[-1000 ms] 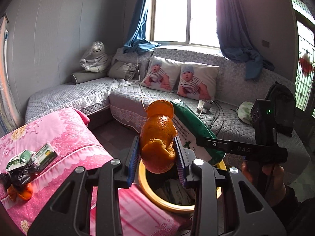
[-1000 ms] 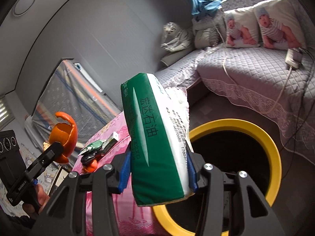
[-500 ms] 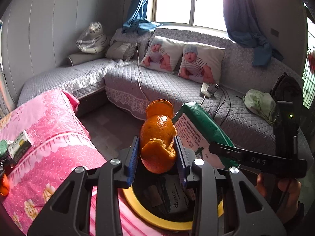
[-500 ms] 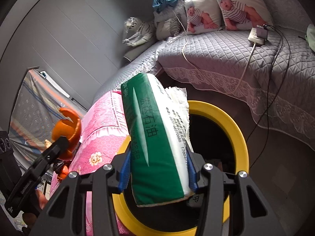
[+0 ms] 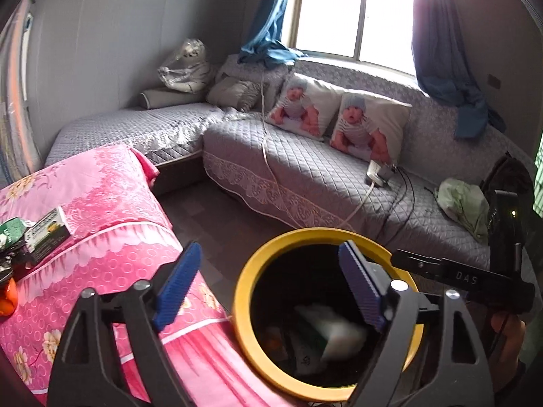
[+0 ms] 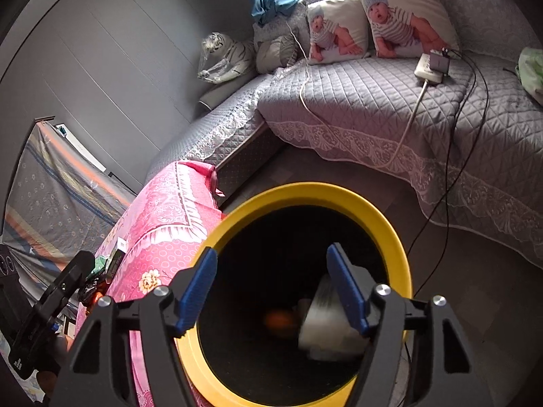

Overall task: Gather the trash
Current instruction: 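Return the right tool to the bed and grasp the green toothpaste tube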

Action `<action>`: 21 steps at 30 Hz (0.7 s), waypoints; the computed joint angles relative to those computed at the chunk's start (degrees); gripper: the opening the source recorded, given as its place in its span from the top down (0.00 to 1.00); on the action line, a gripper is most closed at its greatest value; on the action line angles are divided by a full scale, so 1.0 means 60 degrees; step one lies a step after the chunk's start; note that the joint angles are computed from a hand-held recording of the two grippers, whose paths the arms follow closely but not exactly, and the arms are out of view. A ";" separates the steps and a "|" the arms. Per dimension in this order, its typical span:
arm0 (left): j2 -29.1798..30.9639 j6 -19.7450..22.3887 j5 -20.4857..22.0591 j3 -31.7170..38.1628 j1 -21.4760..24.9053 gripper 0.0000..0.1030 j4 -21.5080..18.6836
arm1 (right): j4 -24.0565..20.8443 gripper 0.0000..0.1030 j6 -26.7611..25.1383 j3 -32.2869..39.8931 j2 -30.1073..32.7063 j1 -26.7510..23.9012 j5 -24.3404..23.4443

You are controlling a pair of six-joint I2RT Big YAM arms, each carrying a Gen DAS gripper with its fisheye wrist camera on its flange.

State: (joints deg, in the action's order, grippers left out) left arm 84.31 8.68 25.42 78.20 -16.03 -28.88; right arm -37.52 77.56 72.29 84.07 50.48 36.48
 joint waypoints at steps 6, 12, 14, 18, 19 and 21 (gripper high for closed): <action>-0.0301 -0.1072 0.0242 0.0010 0.0887 0.11 0.0488 | 0.0234 0.23 -0.1252 0.0653 0.0286 0.0137 0.0175; -0.0469 -0.1843 0.0280 0.0177 0.2323 0.11 0.0862 | 0.1180 0.23 -0.3125 0.1667 0.1049 0.0118 -0.0897; -0.0532 -0.1898 0.0182 0.0156 0.2951 0.11 0.1020 | 0.1378 0.23 -0.3501 0.2186 0.1457 0.0091 -0.1366; -0.0523 -0.2085 -0.0132 0.0184 0.4127 0.11 0.1152 | 0.2173 0.23 -0.4103 0.3253 0.2352 -0.0122 -0.3214; -0.0516 -0.2151 -0.0222 0.0179 0.4416 0.11 0.1183 | 0.2224 0.23 -0.4209 0.3655 0.2644 -0.0167 -0.3654; -0.0500 -0.2389 -0.0362 0.0128 0.5035 0.11 0.1306 | 0.2380 0.23 -0.4360 0.4481 0.3246 -0.0262 -0.4705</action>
